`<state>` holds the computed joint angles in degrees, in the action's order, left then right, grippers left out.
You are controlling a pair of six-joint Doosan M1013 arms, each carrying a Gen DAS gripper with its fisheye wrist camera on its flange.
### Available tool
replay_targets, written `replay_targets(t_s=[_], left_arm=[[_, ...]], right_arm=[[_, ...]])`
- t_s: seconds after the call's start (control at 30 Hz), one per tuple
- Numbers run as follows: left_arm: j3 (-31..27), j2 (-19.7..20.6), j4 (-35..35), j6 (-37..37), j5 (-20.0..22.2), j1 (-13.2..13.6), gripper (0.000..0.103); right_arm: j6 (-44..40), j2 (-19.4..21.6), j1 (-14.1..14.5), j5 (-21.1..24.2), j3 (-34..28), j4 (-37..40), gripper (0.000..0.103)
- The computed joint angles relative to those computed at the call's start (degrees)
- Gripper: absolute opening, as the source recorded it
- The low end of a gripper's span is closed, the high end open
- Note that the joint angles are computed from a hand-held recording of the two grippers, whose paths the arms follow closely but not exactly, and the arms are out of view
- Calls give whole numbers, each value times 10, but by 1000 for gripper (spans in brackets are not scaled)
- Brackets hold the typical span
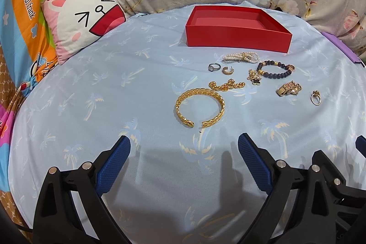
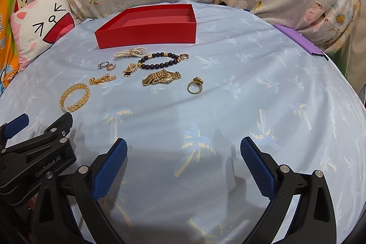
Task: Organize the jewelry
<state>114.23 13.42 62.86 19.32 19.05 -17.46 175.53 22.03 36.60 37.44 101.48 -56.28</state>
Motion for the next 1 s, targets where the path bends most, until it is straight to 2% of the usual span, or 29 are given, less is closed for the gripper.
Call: replay_targets(t_s=[0.73, 0.9, 1.0], left_arm=[[-1, 1, 0, 2, 3, -2, 92], [2, 0, -8, 10, -12, 3, 91], [12, -7, 44, -52, -36, 10, 92]], right_arm=[[-2, 0, -1, -5, 1, 4, 98], [1, 0, -2, -11, 3, 3, 98], [-3, 1, -2, -9, 1, 8, 98]])
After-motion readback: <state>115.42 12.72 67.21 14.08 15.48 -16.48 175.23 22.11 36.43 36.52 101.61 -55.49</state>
